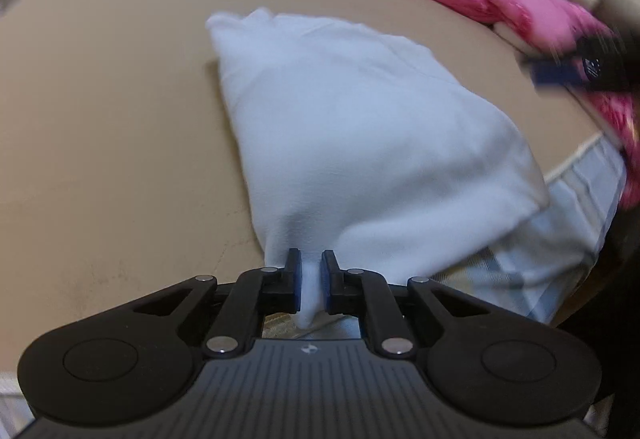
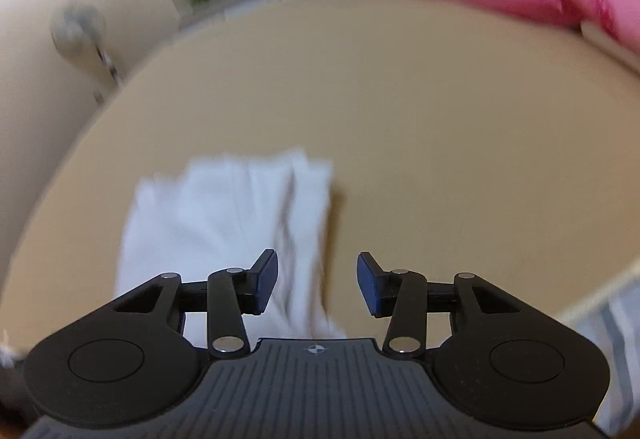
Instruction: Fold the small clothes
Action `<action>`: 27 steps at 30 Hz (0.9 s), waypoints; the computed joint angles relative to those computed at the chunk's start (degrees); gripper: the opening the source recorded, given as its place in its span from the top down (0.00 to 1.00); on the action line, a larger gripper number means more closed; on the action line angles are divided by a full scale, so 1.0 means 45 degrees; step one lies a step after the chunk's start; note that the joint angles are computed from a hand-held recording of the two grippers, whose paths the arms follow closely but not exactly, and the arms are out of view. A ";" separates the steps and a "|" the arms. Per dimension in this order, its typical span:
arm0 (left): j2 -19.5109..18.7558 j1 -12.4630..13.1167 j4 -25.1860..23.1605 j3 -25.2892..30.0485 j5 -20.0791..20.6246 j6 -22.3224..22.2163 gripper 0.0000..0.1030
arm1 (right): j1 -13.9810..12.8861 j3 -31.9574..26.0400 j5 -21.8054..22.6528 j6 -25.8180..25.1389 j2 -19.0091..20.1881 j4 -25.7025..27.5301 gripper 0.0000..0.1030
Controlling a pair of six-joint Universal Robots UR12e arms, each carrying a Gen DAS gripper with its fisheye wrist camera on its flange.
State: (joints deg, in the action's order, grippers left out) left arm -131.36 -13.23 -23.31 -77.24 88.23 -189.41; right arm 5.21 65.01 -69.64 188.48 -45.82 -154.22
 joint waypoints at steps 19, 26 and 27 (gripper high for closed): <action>0.0429 0.0057 0.2177 -0.1444 -0.0047 -0.0575 0.89 | 0.0584 -0.5524 0.0204 0.2757 0.3435 0.2524 0.97; 0.0482 0.0117 0.2081 -0.1475 -0.0188 -0.0529 0.89 | 0.0783 -0.5334 -0.3036 0.4041 0.3418 0.2643 0.97; 0.0503 0.0152 0.2084 -0.1499 -0.0287 -0.0571 0.88 | 0.0694 -0.5418 -0.2737 0.4486 0.3436 0.3090 0.96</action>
